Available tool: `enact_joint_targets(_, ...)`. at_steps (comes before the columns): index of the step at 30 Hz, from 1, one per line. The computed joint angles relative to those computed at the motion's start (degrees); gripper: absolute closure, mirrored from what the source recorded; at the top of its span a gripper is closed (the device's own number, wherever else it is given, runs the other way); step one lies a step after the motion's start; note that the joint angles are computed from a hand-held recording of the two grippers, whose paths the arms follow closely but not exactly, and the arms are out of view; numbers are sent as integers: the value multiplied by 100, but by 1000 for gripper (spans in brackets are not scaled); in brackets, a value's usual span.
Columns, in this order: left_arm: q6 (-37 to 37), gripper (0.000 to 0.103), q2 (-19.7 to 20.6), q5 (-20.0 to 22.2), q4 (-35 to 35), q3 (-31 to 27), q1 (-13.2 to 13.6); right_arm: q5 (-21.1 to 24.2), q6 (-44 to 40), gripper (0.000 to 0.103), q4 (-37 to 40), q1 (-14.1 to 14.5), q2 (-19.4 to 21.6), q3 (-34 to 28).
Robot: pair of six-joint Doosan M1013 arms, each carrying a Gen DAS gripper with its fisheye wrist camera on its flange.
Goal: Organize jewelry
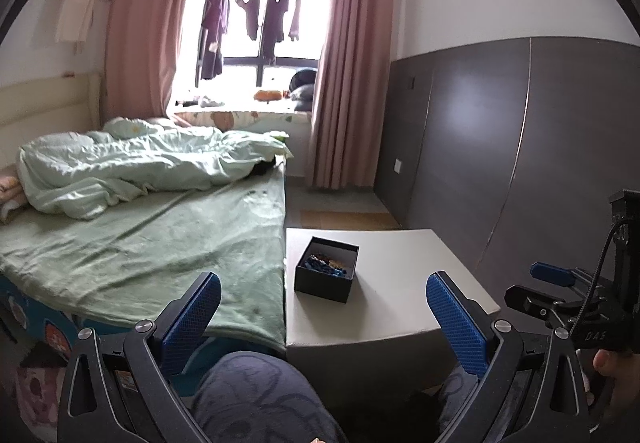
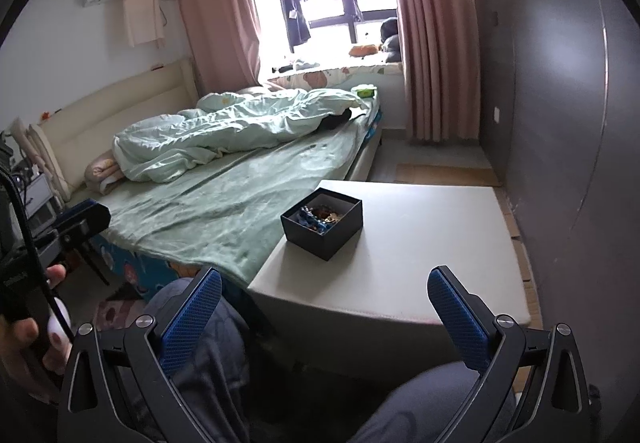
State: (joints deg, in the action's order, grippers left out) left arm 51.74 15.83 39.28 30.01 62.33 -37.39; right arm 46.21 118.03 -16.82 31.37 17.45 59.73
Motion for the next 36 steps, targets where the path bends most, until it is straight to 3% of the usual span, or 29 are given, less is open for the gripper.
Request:
enact_joint_targets(4, -340, 0, -160, -89, 502, 202, -108, -196, 203, 0, -233, 94, -139, 182)
enact_joint_targets(10, -456, 0, -266, -121, 711, 330, -152, -416, 420, 0, -466, 188, -225, 279)
enact_joint_targets(36, -846, 0, -346, -56, 1219, 444, -246, -485, 274, 0, -291, 242, -231, 299)
